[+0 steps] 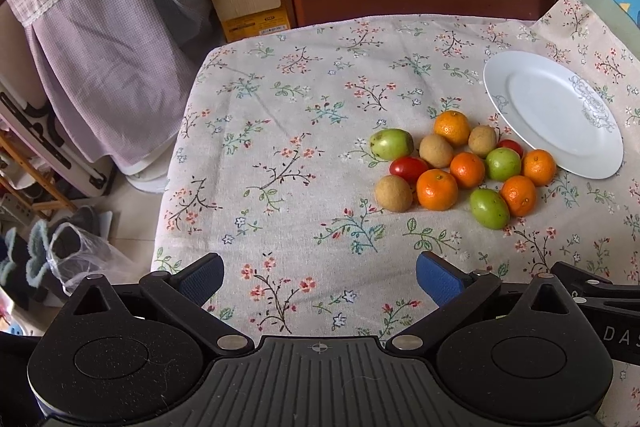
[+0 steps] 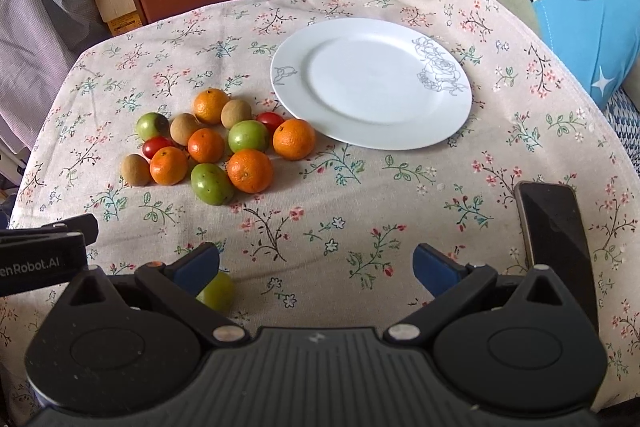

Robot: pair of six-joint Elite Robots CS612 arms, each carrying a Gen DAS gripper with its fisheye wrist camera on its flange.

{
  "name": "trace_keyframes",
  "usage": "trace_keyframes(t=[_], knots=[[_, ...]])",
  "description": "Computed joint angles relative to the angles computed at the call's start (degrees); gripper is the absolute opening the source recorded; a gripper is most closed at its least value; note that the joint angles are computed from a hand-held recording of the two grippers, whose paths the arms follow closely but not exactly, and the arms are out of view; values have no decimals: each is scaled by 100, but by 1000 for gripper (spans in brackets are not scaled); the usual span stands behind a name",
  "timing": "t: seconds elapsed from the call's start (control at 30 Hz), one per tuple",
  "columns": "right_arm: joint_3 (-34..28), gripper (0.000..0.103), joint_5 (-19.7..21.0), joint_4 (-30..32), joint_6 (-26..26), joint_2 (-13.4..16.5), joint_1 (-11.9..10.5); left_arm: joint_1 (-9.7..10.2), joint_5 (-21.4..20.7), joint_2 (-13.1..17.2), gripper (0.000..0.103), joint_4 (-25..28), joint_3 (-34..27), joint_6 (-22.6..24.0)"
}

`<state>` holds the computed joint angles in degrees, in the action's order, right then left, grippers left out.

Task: Organize fruits

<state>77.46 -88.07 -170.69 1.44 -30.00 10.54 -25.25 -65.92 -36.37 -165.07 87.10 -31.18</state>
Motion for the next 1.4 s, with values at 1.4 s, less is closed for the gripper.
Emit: trace_keyframes(t=[1.4], knots=[[-24, 102, -176, -384, -158, 92, 47, -71, 162, 55, 103, 0, -49, 29]])
